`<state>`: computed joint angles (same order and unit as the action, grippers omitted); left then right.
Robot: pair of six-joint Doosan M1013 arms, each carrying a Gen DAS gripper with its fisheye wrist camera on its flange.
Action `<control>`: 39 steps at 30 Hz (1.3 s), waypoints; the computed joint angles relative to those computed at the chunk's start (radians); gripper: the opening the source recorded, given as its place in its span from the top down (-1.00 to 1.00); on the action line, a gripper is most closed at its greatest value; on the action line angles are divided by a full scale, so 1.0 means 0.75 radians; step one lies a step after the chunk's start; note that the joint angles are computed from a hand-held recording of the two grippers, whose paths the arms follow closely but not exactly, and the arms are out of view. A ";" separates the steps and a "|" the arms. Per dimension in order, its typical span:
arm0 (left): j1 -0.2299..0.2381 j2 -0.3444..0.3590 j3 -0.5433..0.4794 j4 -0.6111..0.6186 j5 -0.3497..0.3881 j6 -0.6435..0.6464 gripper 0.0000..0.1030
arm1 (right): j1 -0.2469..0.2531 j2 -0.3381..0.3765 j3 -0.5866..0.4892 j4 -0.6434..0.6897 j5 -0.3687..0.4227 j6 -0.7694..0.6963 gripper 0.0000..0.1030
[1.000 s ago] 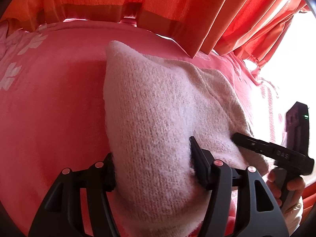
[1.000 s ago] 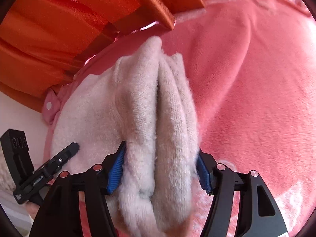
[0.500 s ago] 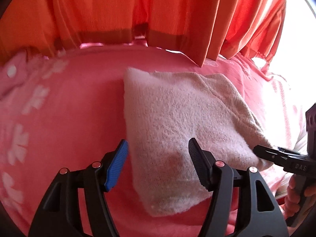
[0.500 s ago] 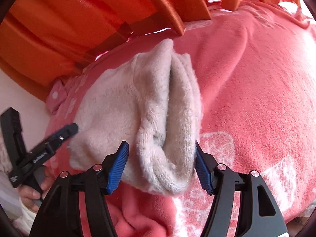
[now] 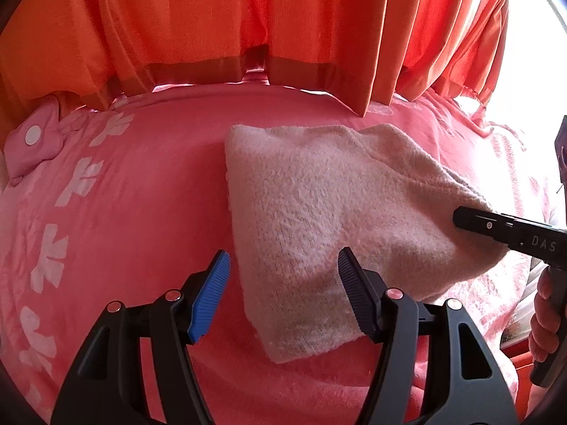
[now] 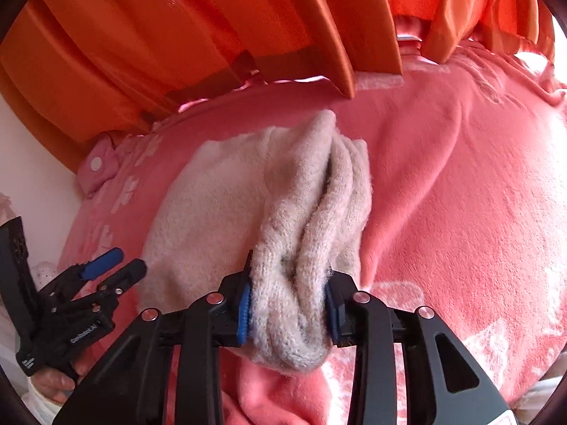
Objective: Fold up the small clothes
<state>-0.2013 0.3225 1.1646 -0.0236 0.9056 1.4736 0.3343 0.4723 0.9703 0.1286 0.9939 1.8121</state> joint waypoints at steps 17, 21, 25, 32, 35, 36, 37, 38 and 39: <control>0.011 -0.011 0.018 -0.001 -0.010 -0.018 -0.19 | -0.022 -0.126 0.151 0.234 -0.260 -0.144 0.69; 0.036 -0.007 0.015 -0.079 -0.025 -0.011 -0.25 | -0.031 -0.093 0.150 0.074 -0.157 -0.011 0.69; 0.094 0.025 0.002 -0.330 -0.052 0.058 -0.62 | -0.080 -0.044 0.186 0.205 -0.039 0.012 0.55; 0.161 0.164 -0.105 -0.629 0.107 0.042 -0.77 | -0.106 -0.002 0.115 0.259 -0.052 0.016 -0.35; 0.204 0.235 -0.136 -0.919 0.201 0.039 -0.79 | -0.135 0.080 0.047 0.491 0.074 -0.035 -0.18; 0.209 0.240 -0.130 -0.968 0.199 0.042 -0.75 | -0.125 0.083 0.050 0.501 0.065 -0.029 -0.07; 0.211 0.244 -0.134 -0.998 0.200 0.049 -0.56 | -0.120 0.087 0.035 0.498 0.064 -0.023 0.17; 0.220 0.257 -0.150 -1.077 0.239 0.101 -0.17 | -0.110 0.083 0.023 0.456 0.062 -0.012 0.35; 0.225 0.261 -0.170 -1.108 0.256 0.114 0.06 | -0.096 0.074 0.007 0.401 0.051 -0.006 0.40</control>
<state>-0.0327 0.5181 1.0373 -0.8544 1.0974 1.5592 0.2627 0.5279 0.9754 0.4295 1.0321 1.8076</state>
